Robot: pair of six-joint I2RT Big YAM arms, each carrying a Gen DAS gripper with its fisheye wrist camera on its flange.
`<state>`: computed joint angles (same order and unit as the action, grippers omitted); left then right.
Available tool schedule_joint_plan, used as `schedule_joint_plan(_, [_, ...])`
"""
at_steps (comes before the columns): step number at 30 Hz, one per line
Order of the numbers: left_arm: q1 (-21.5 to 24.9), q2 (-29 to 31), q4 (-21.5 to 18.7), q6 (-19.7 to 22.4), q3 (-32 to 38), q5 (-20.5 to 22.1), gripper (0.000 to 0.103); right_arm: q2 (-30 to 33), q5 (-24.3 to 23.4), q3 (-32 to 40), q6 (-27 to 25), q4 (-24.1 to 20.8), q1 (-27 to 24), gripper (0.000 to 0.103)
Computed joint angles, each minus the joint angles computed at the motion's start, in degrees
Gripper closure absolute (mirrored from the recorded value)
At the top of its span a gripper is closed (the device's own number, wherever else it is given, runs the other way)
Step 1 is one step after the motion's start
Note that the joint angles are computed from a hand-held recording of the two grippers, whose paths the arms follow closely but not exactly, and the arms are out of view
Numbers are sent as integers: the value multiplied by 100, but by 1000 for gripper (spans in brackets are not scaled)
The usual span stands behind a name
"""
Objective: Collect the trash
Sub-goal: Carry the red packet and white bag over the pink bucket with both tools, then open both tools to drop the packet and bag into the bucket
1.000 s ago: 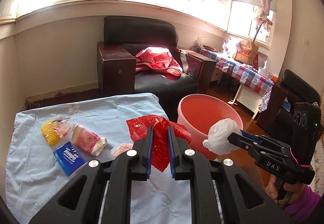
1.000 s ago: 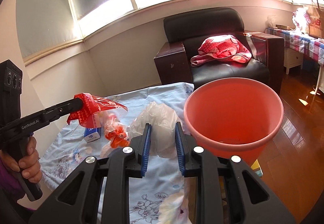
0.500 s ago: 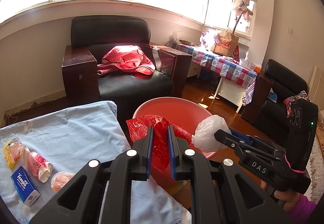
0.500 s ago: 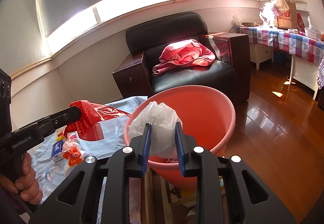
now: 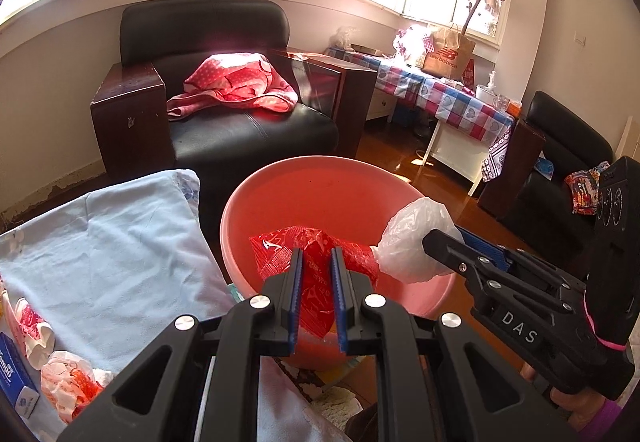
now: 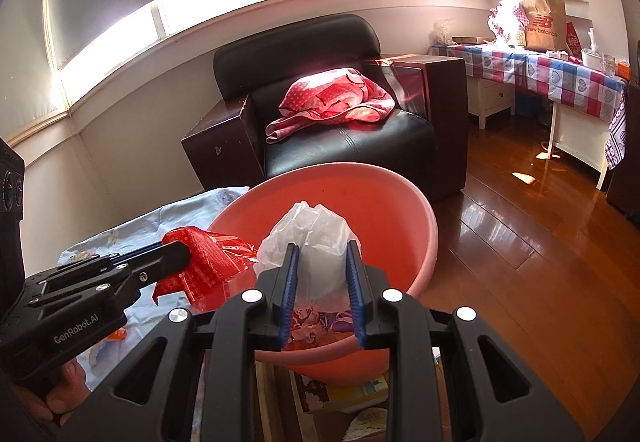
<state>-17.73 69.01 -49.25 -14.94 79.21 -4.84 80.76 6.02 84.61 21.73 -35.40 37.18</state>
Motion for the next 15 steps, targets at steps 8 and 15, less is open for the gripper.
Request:
schedule_joint_plan(8, [5, 184, -121, -94, 25, 73, 82, 235, -30, 200, -1, -424, -37, 79])
schedule_joint_plan(15, [22, 82, -92, -202, -57, 25, 65, 223, 70, 153, 20, -461, 1, 62])
